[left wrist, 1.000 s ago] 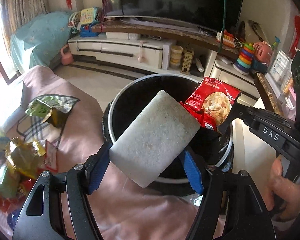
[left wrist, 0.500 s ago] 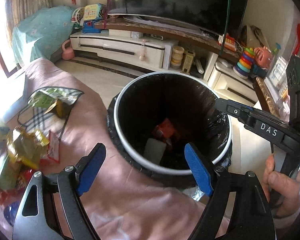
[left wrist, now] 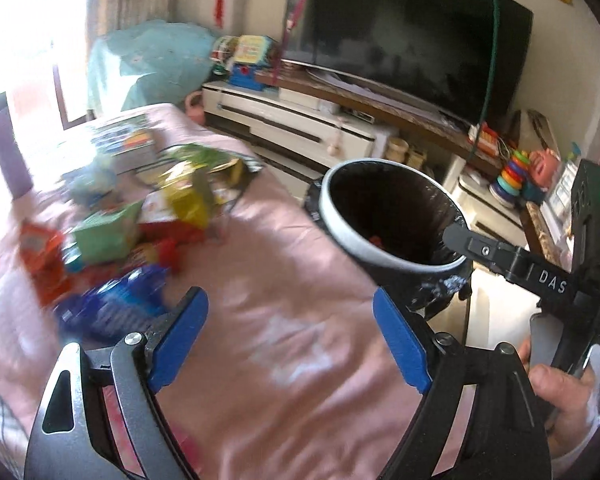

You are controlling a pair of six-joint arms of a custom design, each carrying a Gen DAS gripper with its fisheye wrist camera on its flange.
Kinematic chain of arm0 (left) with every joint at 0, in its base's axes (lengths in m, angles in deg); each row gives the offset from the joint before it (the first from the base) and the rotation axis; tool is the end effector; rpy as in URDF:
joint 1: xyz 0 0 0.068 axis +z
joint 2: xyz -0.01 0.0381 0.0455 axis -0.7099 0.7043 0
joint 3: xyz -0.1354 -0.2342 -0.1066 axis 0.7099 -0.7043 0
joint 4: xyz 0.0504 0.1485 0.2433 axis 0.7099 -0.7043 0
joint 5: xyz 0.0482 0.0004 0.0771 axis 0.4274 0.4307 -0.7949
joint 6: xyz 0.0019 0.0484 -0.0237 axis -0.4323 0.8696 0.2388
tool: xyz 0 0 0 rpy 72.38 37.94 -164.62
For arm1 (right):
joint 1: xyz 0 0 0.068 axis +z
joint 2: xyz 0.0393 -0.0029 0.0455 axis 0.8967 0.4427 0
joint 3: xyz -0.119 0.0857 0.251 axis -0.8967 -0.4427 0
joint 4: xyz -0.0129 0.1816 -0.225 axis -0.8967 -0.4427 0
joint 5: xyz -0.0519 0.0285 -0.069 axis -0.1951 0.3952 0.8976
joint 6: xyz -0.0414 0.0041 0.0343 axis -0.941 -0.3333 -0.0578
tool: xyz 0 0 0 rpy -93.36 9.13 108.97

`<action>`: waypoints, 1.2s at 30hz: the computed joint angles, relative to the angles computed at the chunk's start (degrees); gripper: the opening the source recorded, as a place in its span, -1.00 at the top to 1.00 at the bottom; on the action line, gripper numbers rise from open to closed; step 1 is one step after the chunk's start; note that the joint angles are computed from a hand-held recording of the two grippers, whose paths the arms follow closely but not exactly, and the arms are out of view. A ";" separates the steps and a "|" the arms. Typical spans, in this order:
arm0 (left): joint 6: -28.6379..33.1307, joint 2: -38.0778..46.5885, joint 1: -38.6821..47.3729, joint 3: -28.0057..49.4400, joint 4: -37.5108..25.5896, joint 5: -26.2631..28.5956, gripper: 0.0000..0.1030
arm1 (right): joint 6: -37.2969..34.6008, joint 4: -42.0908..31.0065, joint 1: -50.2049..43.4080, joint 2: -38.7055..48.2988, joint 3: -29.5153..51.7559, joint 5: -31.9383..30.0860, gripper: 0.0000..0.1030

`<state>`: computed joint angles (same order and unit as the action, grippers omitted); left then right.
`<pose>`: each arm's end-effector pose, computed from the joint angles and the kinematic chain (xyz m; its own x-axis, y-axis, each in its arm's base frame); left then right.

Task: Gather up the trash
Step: 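Move both open tools back over the table, then grasp the pink ADBB bottle with the right tool while the left grasps the white mesh foam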

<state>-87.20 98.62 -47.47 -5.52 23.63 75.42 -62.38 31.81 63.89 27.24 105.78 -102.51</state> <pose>0.2346 -0.0145 0.1174 -0.6869 0.0022 -0.7268 0.1307 0.9841 -0.1204 0.2847 0.0131 0.1121 -0.7233 0.1741 -0.6683 -0.1178 0.9224 0.3678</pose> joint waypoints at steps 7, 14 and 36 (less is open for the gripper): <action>5.01 -12.10 12.53 -7.57 -3.29 4.76 -0.70 | 2.44 1.78 7.59 -3.27 -4.01 2.66 -0.78; 10.52 -13.45 27.32 -9.09 -5.94 12.41 -0.70 | 4.68 3.01 17.07 -5.07 -6.56 6.25 -0.78; 22.97 6.34 54.09 -0.12 -4.77 21.87 -0.70 | 5.93 4.72 42.74 3.81 -1.94 13.61 -0.68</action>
